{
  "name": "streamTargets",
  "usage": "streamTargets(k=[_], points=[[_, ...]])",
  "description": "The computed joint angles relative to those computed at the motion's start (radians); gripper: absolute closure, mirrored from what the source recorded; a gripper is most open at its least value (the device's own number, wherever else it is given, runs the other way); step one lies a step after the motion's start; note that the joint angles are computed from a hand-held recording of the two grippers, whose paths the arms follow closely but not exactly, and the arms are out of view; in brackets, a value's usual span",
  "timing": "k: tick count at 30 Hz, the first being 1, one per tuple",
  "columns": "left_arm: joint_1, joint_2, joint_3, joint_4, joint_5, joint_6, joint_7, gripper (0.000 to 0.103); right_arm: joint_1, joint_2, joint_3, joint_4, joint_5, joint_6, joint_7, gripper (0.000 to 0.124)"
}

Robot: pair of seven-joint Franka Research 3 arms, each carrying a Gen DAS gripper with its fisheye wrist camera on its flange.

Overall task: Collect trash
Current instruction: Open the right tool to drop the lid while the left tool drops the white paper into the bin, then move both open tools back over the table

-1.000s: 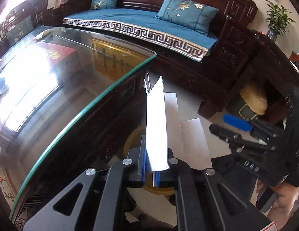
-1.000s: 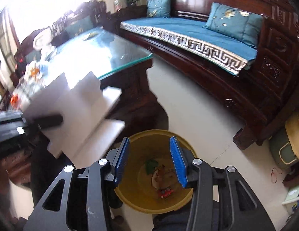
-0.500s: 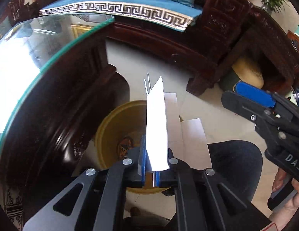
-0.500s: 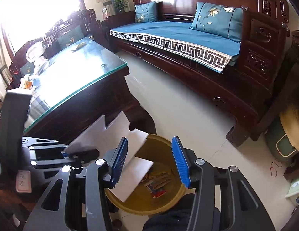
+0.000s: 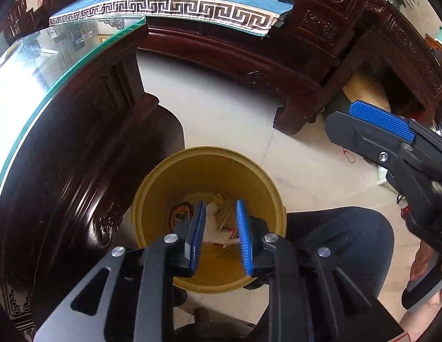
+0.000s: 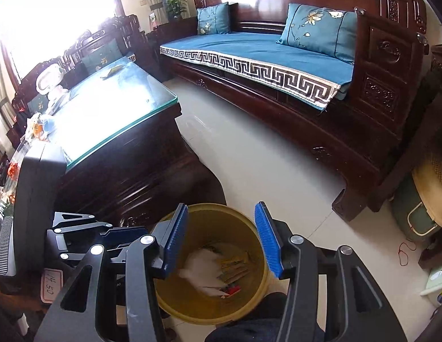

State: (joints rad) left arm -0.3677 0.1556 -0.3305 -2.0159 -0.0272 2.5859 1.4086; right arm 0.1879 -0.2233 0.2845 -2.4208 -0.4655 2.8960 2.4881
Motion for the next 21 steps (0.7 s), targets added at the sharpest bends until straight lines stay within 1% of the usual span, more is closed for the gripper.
streamTargets(k=[6, 8, 12, 16, 18, 20, 21], points=[[0.005, -0.014, 0.0, -0.007, -0.011, 0.016, 0.019, 0.08, 0.008, 0.011, -0.001, 0.02, -0.008, 0.004, -0.003, 0.076], [0.009, -0.032, 0.006, -0.022, -0.011, 0.027, 0.008, 0.08, 0.013, 0.017, -0.002, 0.029, -0.006, 0.02, -0.008, 0.076], [0.019, -0.103, 0.03, -0.084, 0.018, 0.074, -0.043, 0.08, 0.035, 0.046, -0.005, 0.072, 0.005, 0.046, -0.053, 0.076], [0.046, -0.208, 0.065, -0.176, 0.046, 0.123, -0.109, 0.08, 0.075, 0.108, -0.002, 0.168, -0.012, 0.068, -0.1, 0.076], [0.062, -0.263, 0.087, -0.223, 0.052, 0.141, -0.138, 0.08, 0.111, 0.161, -0.008, 0.242, -0.027, 0.069, -0.123, 0.075], [0.085, -0.326, 0.109, -0.277, 0.068, 0.159, -0.178, 0.08, 0.15, 0.219, -0.014, 0.324, -0.047, 0.066, -0.14, 0.07], [0.102, -0.356, 0.116, -0.302, 0.09, 0.166, -0.204, 0.078, 0.174, 0.26, -0.014, 0.381, -0.047, 0.059, -0.167, 0.069]])
